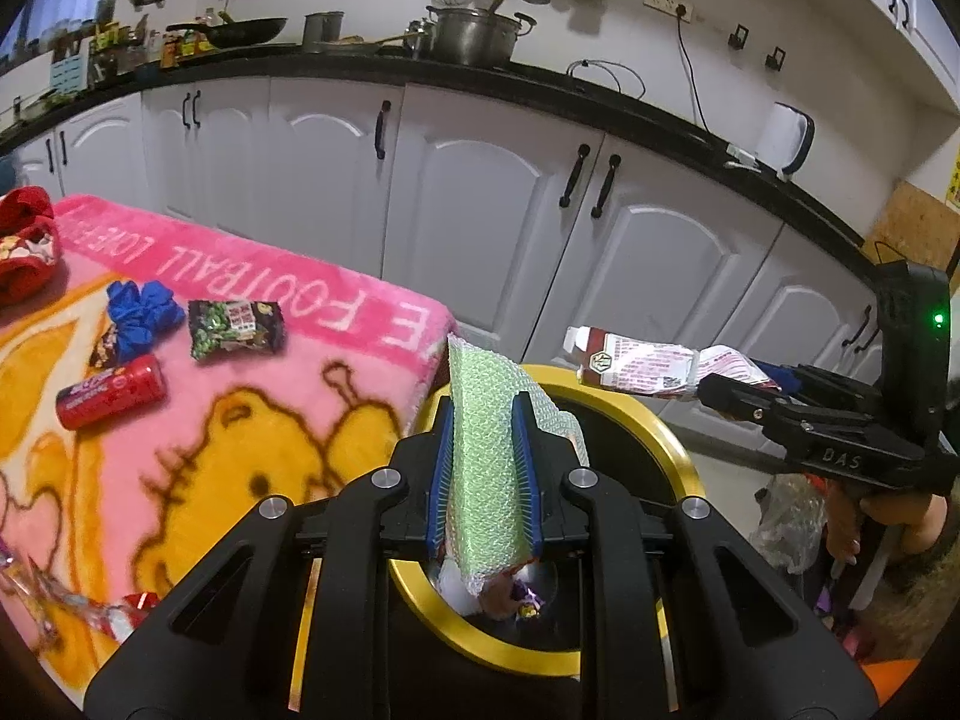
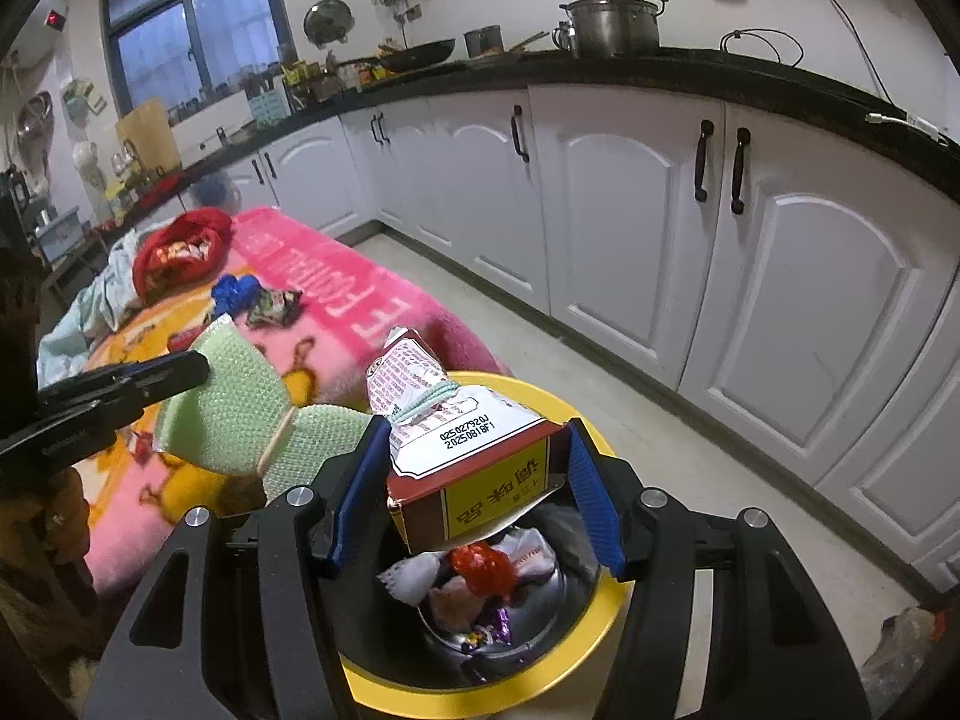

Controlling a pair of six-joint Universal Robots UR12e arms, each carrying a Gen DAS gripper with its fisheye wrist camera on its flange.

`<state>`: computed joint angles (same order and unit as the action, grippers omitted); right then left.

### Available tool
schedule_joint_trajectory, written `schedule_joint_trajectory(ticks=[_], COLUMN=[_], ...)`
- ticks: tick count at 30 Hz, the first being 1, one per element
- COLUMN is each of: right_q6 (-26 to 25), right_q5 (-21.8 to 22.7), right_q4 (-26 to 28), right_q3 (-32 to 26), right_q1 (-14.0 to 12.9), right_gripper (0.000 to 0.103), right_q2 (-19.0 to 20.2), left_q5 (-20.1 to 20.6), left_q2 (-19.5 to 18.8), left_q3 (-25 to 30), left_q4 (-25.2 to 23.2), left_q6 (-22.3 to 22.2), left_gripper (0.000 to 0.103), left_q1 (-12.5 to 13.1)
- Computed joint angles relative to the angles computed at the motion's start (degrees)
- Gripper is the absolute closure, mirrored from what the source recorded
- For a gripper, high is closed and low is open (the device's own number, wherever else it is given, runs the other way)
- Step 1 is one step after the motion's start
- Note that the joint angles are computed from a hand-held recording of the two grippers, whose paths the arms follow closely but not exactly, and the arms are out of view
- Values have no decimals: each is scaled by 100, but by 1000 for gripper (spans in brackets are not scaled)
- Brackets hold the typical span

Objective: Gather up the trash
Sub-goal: 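Carry sponge and snack box over the yellow bin and open both tools to drop them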

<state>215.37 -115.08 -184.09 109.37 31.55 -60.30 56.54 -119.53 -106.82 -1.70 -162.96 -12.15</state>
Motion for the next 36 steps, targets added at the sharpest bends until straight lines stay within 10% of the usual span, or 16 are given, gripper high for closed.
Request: schedule_joint_trajectory(ticks=[19,29,36], right_q6=[293,634,474], right_q5=[509,378,270], right_q4=[365,262,125], right_q3=[-19,77,-12], right_q1=[-92,-120,-60], right_gripper=[38,27,26], right_q2=[101,59,68], left_q5=[38,163,325], left_q2=[-117,-95,-13], left_q3=[53,25,-101], left_q4=[-399,-195,216], left_q6=[83,-329,-527], left_gripper=[86,27,11], left_q1=[-42,73,188])
